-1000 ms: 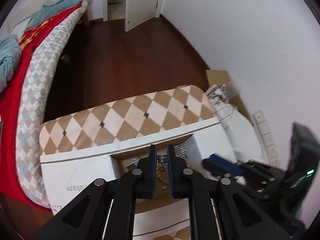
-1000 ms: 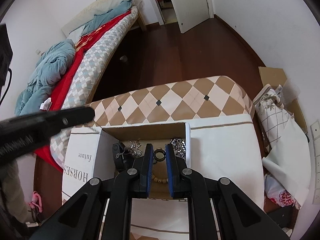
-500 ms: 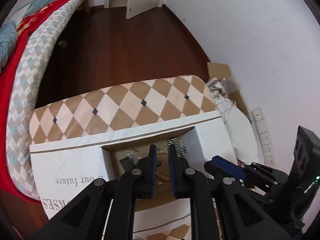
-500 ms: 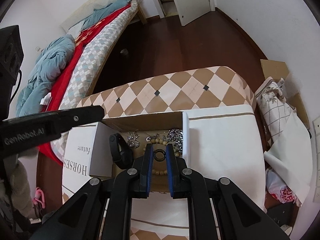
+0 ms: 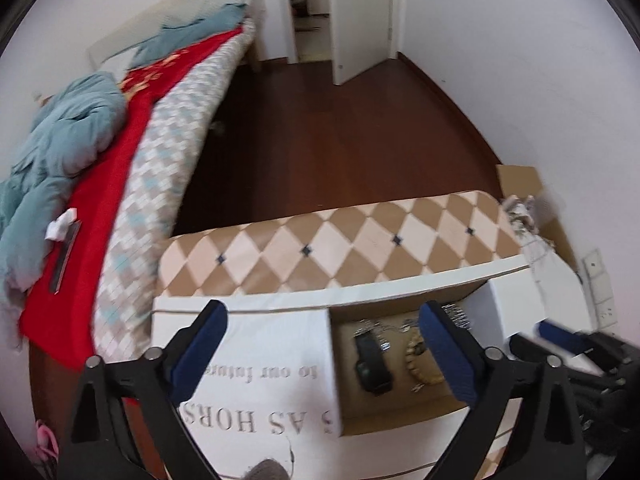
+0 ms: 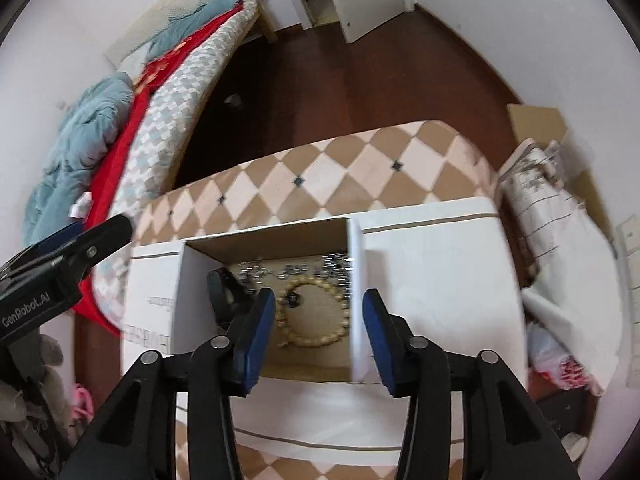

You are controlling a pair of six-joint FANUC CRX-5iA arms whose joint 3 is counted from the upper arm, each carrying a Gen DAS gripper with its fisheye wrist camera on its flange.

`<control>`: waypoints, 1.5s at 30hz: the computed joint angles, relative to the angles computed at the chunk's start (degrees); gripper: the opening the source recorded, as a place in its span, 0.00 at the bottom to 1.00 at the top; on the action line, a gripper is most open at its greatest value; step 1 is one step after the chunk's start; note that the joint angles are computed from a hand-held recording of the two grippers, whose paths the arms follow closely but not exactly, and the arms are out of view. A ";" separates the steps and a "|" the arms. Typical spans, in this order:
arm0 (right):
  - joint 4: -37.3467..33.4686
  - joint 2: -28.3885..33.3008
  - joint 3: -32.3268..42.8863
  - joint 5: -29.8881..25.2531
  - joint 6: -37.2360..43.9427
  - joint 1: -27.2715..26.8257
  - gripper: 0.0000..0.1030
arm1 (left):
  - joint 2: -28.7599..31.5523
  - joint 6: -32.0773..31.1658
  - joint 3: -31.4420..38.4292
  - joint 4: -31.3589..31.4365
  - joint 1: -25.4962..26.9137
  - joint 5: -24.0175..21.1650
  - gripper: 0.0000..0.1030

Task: Organize jewelry

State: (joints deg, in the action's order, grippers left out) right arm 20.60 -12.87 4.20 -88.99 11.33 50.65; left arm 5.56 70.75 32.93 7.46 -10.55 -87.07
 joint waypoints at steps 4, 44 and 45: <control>3.60 3.68 2.81 -7.96 1.84 2.39 0.82 | -3.78 0.49 -4.83 -1.68 1.10 2.22 0.99; 36.92 20.92 36.03 -46.17 -1.88 40.84 1.00 | -27.51 -12.59 -10.01 25.59 34.69 -14.43 0.99; 38.59 22.18 38.27 -46.95 -0.68 41.50 1.00 | -27.53 -12.92 -9.47 26.69 36.16 -15.34 0.99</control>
